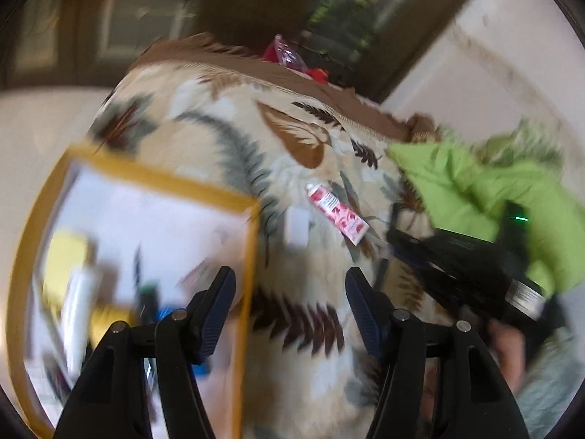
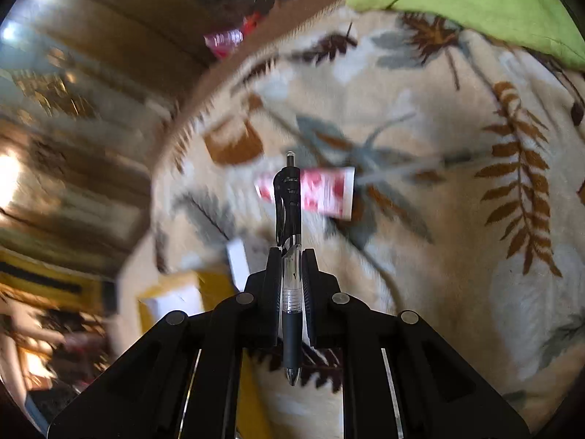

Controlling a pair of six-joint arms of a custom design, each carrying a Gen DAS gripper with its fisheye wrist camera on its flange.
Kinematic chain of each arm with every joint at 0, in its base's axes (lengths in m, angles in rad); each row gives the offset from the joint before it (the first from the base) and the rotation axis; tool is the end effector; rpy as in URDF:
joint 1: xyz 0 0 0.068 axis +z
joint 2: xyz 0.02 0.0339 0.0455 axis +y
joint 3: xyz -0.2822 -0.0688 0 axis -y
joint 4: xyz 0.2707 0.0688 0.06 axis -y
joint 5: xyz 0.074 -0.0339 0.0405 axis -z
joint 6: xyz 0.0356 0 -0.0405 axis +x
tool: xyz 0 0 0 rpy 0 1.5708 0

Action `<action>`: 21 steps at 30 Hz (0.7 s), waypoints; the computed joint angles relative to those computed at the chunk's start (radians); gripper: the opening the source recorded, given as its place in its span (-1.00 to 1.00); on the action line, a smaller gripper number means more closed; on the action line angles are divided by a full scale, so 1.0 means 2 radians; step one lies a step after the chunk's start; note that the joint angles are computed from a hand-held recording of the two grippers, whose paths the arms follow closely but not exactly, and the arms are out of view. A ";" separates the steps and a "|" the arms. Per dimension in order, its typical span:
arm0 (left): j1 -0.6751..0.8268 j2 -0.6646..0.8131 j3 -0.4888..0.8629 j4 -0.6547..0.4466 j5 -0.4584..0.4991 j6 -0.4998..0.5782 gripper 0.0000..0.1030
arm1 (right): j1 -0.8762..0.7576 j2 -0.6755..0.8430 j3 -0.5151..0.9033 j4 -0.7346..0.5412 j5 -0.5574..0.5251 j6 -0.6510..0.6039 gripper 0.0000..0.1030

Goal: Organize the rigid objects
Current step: 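Grasp the black pen with the right tool while the left grasps the white charger, then place the black pen and white charger in the tray, open both tools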

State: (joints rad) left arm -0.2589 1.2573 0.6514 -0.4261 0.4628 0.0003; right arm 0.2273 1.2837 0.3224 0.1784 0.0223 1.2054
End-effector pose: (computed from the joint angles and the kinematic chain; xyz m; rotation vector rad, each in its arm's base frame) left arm 0.2318 -0.0778 0.1862 0.5005 2.5401 -0.6956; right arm 0.2164 0.0492 0.1192 1.1637 2.1624 0.6496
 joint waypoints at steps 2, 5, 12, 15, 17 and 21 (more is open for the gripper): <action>-0.057 0.051 0.024 0.030 -0.048 -0.019 0.23 | -0.020 -0.008 -0.020 0.025 -0.009 0.007 -0.80; -0.121 0.149 0.073 0.060 -0.128 -0.040 0.22 | -0.061 0.011 -0.045 0.081 -0.046 0.008 -0.79; -0.163 0.277 0.139 0.053 -0.206 -0.048 -0.54 | -0.078 0.077 -0.036 0.149 -0.079 -0.001 -0.79; -0.162 0.260 0.119 0.070 -0.201 -0.048 -0.54 | -0.077 0.081 -0.038 0.158 -0.082 -0.006 -0.79; -0.147 0.228 0.093 0.073 -0.170 -0.048 -0.54 | -0.078 0.078 -0.040 0.157 -0.084 -0.010 -0.79; -0.087 0.133 0.035 0.046 -0.068 -0.047 -0.55 | -0.085 0.073 -0.055 0.194 -0.106 -0.012 -0.79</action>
State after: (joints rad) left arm -0.4328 1.5236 0.7216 -0.3342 0.3260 -0.0939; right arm 0.0570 1.4293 0.2133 0.5659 -0.1895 1.1808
